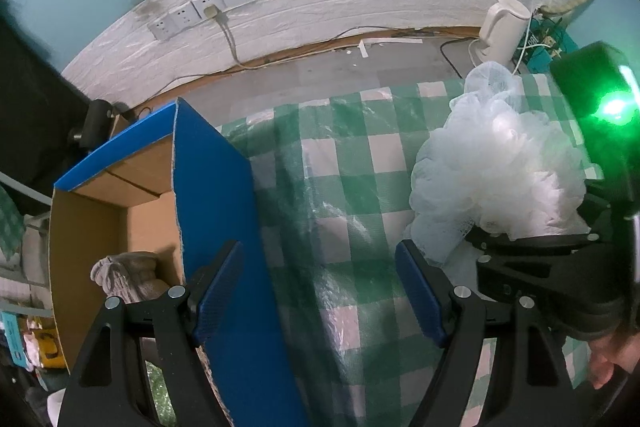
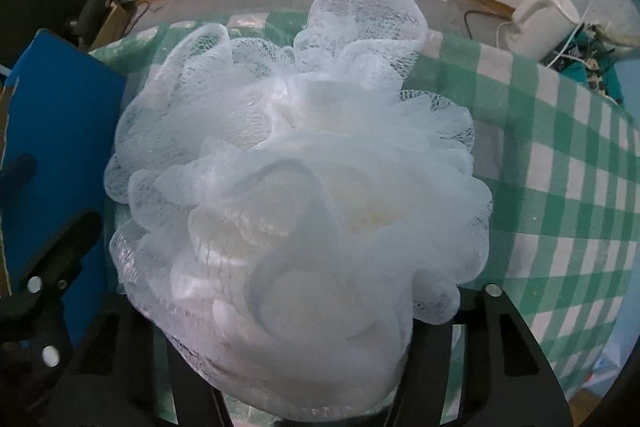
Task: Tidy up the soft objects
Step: 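Grasp the black sock with the left tool while the right tool lifts the bath puff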
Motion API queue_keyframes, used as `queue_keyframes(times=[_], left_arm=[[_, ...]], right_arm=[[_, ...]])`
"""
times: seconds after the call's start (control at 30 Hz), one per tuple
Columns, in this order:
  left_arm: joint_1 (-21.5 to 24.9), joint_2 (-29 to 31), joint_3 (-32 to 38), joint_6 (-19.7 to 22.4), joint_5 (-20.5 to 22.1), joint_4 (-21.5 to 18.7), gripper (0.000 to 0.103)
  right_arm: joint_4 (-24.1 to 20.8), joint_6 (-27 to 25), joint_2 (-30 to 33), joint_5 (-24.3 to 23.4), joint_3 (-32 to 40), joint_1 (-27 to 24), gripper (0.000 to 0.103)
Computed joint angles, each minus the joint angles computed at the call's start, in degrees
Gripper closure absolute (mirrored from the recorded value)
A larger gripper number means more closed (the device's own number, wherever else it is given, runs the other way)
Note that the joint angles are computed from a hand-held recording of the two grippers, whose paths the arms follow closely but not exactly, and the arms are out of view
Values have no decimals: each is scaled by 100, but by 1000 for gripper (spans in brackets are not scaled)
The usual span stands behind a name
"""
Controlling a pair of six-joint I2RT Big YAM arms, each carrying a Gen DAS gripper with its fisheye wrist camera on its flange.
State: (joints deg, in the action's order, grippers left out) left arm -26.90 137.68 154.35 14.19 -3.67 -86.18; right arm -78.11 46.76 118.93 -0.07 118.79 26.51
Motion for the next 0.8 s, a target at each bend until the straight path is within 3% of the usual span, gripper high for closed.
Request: queue_keyframes(times=[0.23, 0.4, 0.8], left_arm=[[-31, -278, -466, 48, 172, 134, 24], [-101, -533, -901, 139, 548, 110, 24], [-536, -1624, -2789, 981, 983, 576, 24]], right_arm=[[-43, 133, -399, 502, -374, 84, 51], [-40, 344, -854, 890, -771, 130, 51], [-22, 1086, -1865, 1248, -1897, 250, 51]])
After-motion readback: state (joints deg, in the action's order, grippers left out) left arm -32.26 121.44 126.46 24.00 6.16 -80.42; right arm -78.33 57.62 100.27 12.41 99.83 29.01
